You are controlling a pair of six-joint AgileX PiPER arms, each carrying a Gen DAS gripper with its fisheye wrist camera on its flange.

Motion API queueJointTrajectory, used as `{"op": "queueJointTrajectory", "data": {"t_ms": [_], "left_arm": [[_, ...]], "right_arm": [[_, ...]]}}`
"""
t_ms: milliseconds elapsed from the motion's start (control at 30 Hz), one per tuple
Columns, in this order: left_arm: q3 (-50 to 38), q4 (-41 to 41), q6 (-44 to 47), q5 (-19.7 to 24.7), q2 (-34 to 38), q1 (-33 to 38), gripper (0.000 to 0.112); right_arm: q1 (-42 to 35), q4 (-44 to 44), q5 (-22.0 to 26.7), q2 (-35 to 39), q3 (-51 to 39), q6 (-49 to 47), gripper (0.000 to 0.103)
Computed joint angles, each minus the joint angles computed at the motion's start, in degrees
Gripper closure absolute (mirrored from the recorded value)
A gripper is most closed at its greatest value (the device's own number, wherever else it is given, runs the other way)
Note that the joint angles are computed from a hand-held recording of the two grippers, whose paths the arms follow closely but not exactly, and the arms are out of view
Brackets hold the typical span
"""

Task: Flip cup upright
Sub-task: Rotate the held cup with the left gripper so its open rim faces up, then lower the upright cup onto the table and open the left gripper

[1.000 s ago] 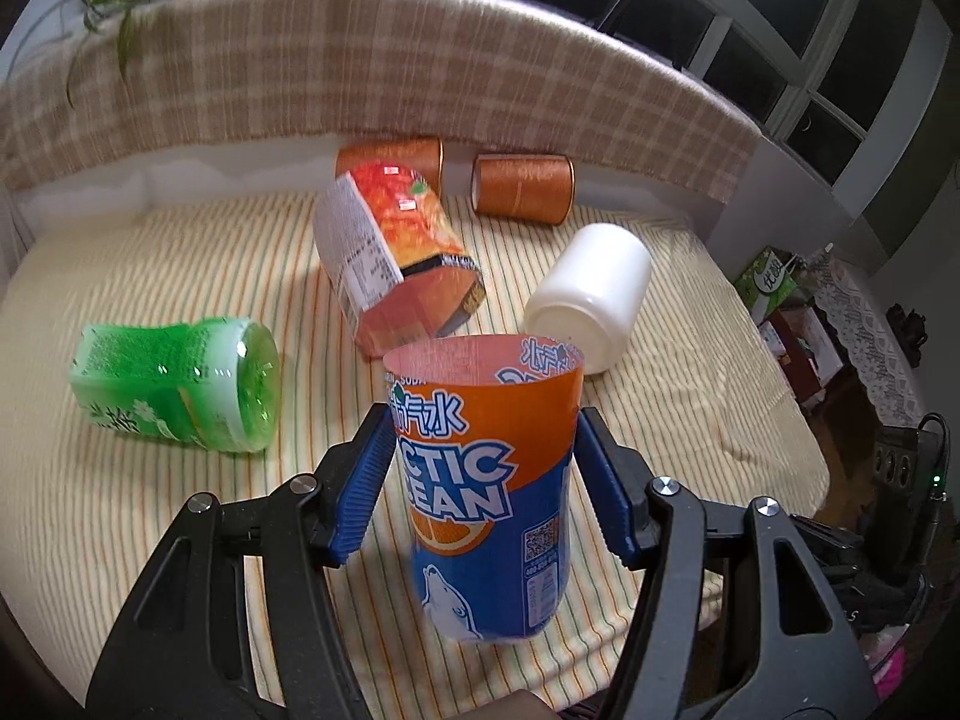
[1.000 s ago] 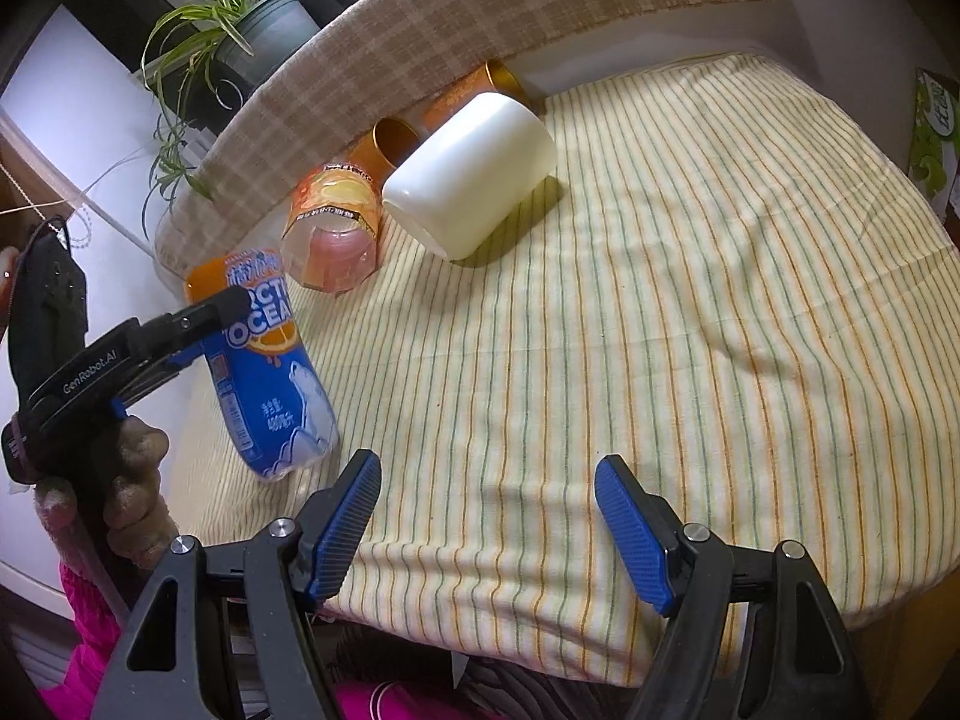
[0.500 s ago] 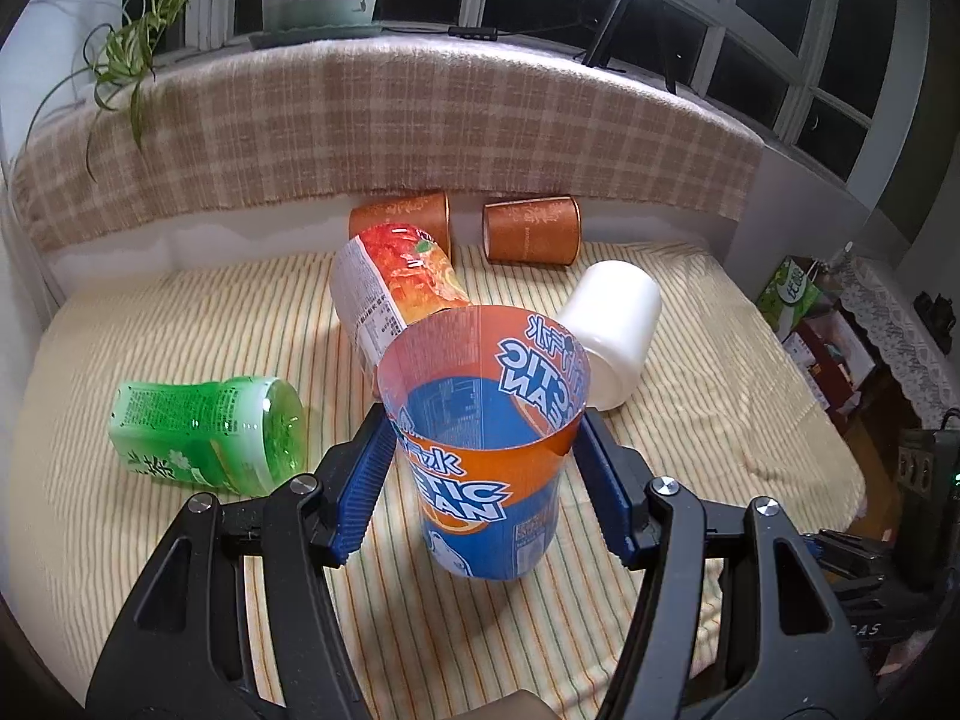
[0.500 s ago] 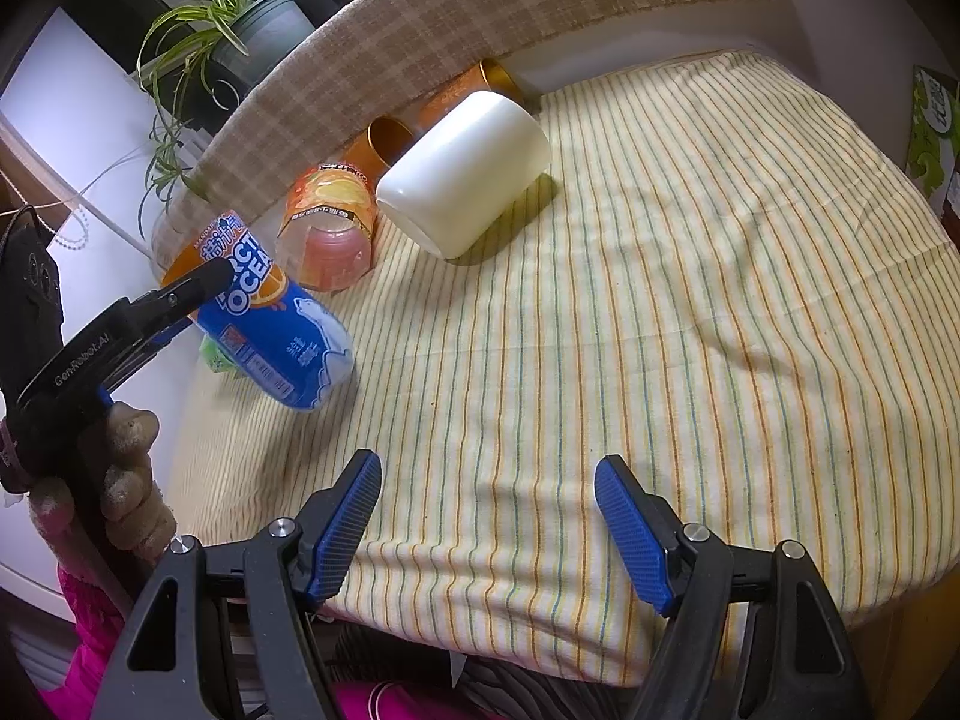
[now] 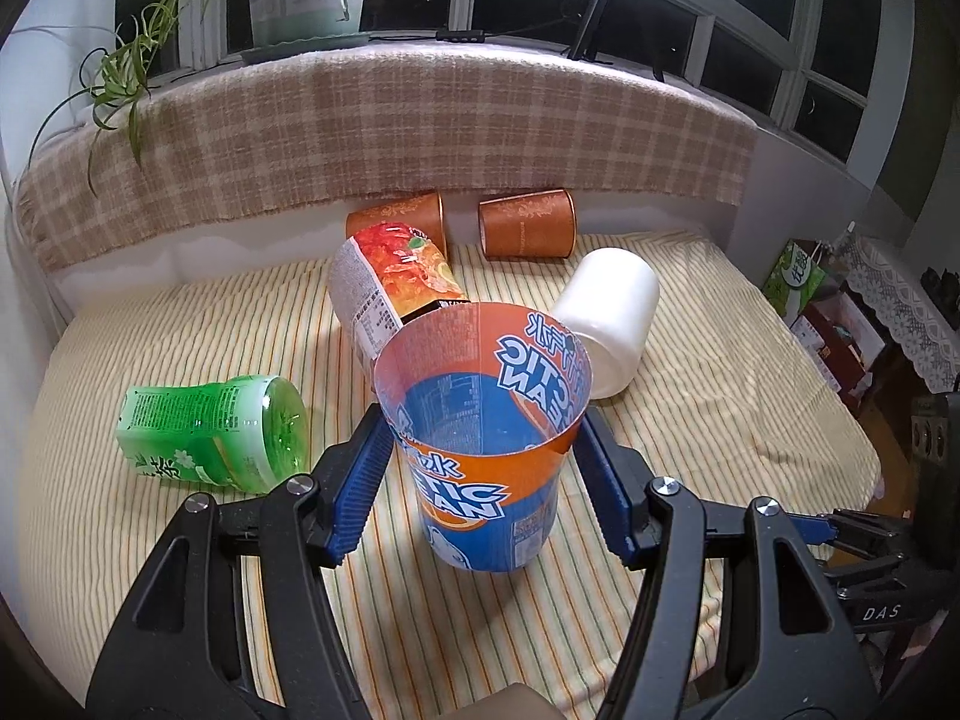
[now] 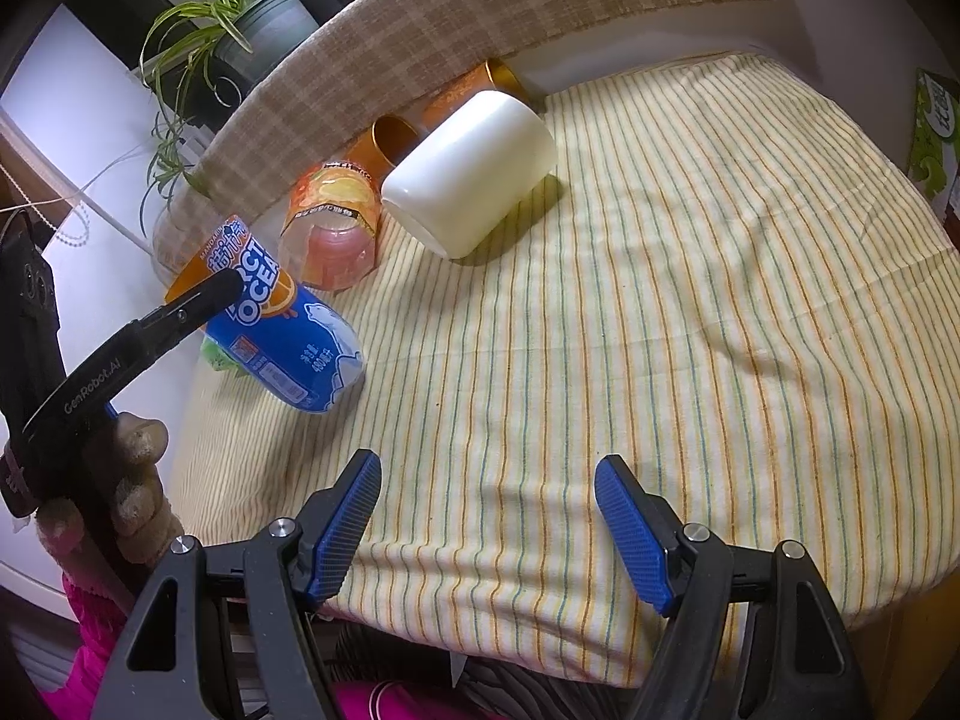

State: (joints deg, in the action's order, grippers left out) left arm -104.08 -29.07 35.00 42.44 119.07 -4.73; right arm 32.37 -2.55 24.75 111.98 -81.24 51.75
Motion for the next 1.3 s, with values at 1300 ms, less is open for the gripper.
{"op": "queueJointTrajectory", "data": {"t_ms": [1300], "left_arm": [[21.36,-16.68,14.16,-10.14,-13.87,8.92,0.028]], "right_arm": [[7.25,-30.96,9.51,0.51,-7.34,21.49,0.02]]}}
